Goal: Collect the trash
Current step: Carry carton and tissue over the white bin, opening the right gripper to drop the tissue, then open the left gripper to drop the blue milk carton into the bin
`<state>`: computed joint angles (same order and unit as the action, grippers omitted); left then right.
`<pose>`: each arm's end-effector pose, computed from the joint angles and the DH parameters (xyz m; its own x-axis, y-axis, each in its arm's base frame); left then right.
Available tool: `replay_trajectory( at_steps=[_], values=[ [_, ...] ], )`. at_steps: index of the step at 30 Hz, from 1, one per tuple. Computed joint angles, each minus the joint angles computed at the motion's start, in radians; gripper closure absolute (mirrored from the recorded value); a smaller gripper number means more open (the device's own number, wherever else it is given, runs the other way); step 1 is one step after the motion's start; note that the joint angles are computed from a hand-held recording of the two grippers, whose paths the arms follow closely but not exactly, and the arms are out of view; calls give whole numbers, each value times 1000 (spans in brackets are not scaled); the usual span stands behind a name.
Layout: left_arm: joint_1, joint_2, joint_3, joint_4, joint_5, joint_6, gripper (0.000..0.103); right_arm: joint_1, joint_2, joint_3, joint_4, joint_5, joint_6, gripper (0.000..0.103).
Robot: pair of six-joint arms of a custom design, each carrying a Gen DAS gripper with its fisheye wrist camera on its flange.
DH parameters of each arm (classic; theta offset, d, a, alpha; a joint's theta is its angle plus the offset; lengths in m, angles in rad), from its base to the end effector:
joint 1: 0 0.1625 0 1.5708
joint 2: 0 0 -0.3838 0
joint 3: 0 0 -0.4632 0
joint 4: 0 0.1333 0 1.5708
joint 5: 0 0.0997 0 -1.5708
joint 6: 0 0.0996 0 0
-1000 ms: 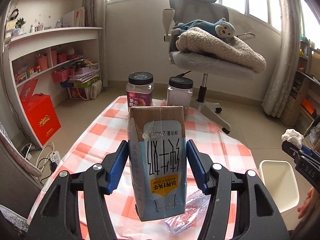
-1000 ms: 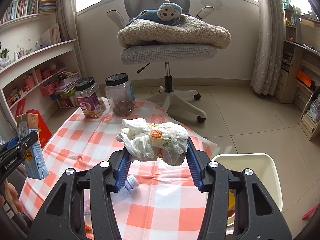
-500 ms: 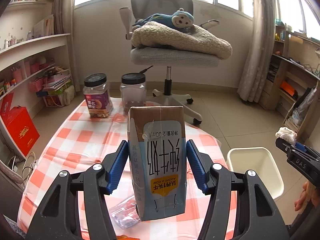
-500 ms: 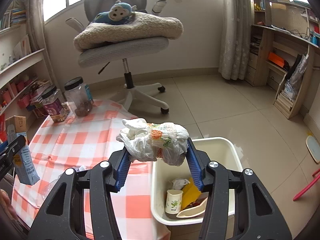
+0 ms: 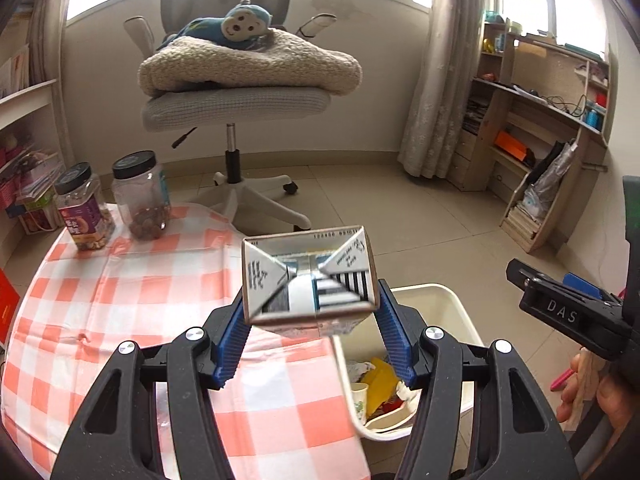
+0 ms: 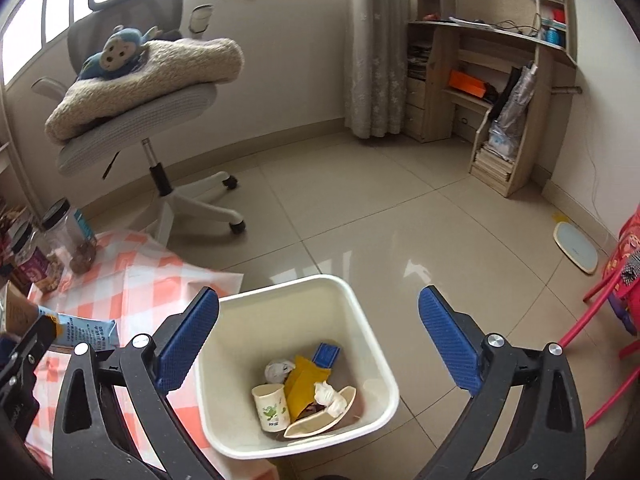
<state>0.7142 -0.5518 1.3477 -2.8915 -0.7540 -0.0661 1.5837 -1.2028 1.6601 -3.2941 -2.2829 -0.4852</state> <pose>-0.4480 -0.6608 0.0237 -0.7660 0.2400 -0.5964 0.6047 0.5840 -0.5416 0.0767 -0.6546 0.3886 -0.6749 0.4027 0.6183 -0.3602 0.5516 -0.7524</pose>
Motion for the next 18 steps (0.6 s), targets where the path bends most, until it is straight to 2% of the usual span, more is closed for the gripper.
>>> replay_trajectory(
  at_steps=[10,15,18],
  values=[
    [-22,144,-182,97,-86,-9,45,-64,-97,21,11,6,200,7],
    [-30,195,-256,153,-116,-36,43,-68,-104,25,-20,5,214,7],
    [-29,206,-278,195,-136,-68,37,-71,-110,29,-41,7,216,7]
  ],
)
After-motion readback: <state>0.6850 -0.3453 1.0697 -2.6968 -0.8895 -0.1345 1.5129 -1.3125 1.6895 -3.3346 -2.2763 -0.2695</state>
